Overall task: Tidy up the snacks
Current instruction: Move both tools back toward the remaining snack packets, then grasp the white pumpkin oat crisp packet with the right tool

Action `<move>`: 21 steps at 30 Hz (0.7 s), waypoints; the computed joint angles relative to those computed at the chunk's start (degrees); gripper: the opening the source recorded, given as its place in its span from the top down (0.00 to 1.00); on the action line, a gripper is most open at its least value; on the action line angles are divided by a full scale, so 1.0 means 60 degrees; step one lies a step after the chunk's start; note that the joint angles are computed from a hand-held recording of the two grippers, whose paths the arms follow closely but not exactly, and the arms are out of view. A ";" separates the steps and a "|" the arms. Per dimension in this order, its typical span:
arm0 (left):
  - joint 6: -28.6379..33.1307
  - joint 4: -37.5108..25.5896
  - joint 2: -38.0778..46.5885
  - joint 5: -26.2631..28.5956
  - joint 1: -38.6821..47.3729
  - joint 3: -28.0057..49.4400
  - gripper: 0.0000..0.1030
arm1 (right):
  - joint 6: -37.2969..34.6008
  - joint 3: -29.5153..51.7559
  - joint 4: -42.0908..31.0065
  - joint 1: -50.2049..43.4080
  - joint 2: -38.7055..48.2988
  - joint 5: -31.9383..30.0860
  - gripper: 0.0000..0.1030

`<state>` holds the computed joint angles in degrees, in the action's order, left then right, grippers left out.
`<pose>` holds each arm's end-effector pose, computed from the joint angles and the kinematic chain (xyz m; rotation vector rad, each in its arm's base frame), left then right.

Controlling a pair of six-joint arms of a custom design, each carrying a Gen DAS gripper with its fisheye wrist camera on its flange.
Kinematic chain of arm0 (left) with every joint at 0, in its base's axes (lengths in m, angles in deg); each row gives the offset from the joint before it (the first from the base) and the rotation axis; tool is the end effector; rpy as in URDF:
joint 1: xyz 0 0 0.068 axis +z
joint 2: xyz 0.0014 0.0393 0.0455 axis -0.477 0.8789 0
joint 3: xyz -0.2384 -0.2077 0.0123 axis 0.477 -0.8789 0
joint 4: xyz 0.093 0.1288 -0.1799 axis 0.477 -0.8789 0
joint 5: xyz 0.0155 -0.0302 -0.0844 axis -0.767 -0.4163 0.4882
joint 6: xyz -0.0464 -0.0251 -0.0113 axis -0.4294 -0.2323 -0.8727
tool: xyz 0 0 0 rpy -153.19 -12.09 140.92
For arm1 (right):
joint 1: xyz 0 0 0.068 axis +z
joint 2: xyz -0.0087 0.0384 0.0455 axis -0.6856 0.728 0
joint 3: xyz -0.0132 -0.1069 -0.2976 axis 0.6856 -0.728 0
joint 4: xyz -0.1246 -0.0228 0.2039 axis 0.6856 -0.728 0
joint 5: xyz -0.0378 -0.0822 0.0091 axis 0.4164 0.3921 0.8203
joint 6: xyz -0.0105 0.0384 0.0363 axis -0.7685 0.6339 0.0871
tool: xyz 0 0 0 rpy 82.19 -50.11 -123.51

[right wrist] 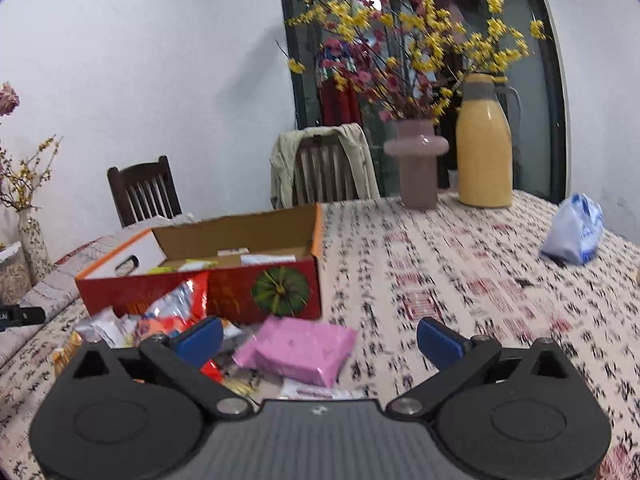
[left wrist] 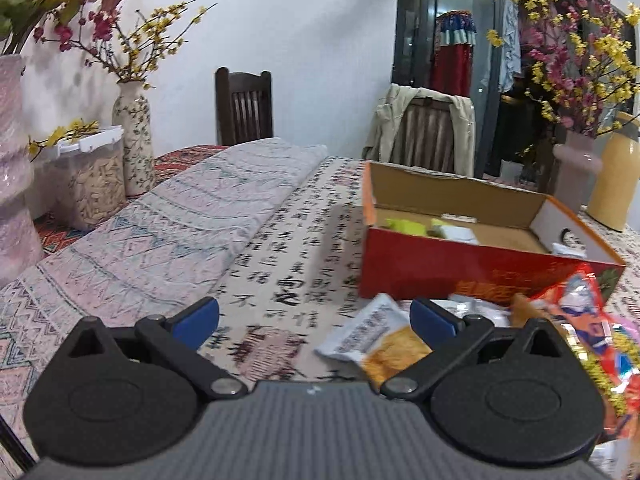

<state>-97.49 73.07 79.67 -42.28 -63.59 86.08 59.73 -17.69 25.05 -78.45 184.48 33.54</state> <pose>0.1907 -0.1047 0.1924 -0.3285 2.0392 0.1199 0.2036 -0.1112 0.1229 -0.1163 1.9454 0.3193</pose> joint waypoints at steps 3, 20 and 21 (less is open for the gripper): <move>0.0195 0.0351 0.0389 0.0128 0.0412 -0.0049 0.00 | 0.0145 -0.0024 0.0401 0.0008 0.0316 0.0112 0.00; 0.0143 0.0512 0.0979 0.1518 0.1369 0.0047 0.00 | 0.1025 0.0768 0.1193 0.0904 0.1717 0.1275 0.00; 0.0142 0.0520 0.0977 0.1603 0.1411 0.0038 0.00 | 0.1042 0.0771 0.1208 0.0886 0.1737 0.1236 0.00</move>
<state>-96.64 76.19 85.53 -32.66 -55.12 86.31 65.99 -13.06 32.30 -73.13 194.90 40.95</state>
